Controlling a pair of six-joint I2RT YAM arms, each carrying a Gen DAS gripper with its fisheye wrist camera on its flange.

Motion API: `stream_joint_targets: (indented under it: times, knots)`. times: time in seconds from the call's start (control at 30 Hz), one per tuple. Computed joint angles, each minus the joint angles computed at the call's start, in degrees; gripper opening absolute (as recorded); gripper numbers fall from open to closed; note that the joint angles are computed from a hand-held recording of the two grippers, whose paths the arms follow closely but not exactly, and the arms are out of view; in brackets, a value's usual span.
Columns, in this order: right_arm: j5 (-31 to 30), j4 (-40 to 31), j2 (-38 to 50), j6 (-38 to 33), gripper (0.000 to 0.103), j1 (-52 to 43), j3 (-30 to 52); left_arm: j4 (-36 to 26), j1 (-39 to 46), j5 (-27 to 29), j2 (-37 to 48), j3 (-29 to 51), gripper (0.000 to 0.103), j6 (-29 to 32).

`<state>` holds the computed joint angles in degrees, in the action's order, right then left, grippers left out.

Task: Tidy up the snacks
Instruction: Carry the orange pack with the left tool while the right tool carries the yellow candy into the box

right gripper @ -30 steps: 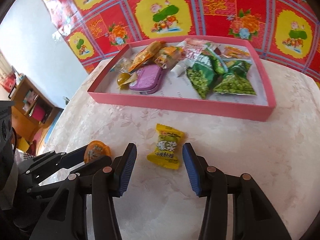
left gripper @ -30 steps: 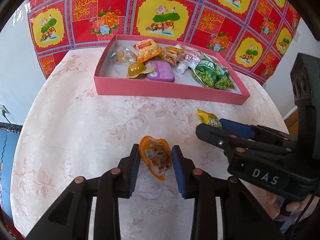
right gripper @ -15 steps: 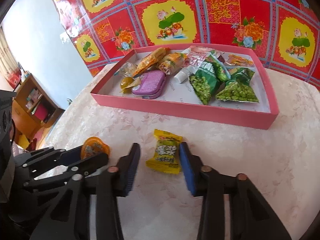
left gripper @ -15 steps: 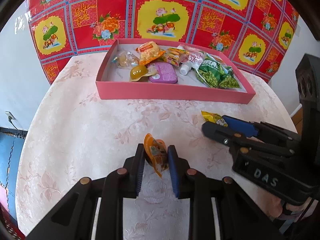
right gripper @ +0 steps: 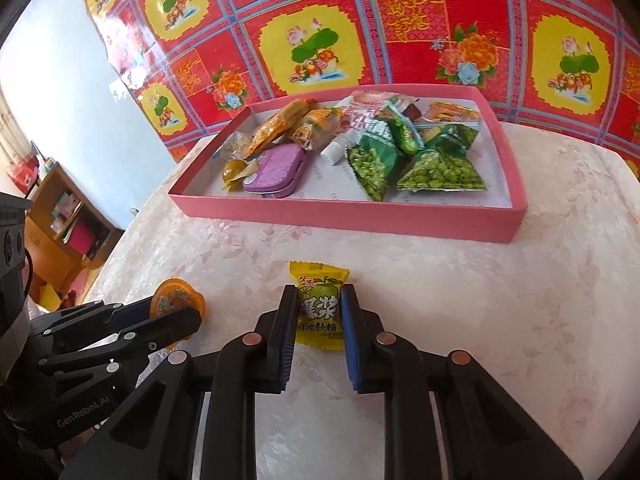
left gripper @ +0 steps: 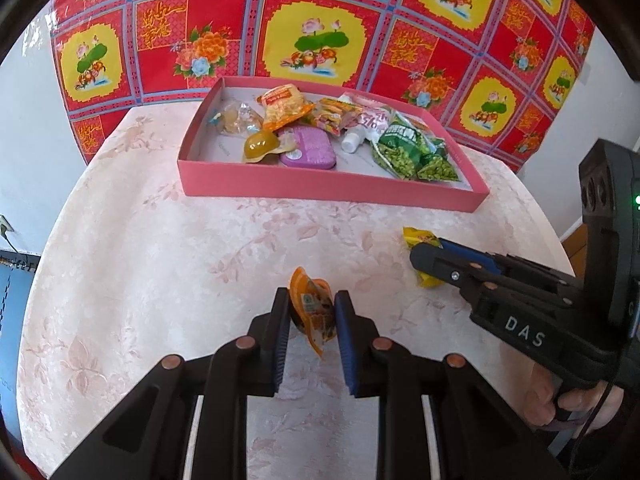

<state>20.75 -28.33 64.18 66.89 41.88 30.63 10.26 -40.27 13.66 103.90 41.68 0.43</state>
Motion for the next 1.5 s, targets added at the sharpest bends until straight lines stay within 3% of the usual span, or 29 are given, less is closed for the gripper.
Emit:
stream_joint_targets:
  times: [0.43, 0.8, 1.27, 1.5]
  knots:
    - [4.2, -8.9, -6.7, 2.9, 0.022, 0.9, 0.7, -0.3, 1.2, 0.4, -1.6, 0.4, 0.023, -0.6]
    - [4.9, -12.0, -8.8, 2.9, 0.022, -0.9, 1.2, -0.9, 3.4, 0.7, -0.4, 4.2, 0.023, -0.7]
    - [5.6, -13.8, -9.0, 2.3, 0.022, -2.1, 2.4, -3.8, 3.9, -1.2, 7.0, 16.7, 0.023, -0.3]
    - [4.0, -11.7, -7.9, -1.8, 0.022, -5.6, 3.3, -5.7, 3.9, -2.0, 11.8, 22.3, 0.023, -0.1]
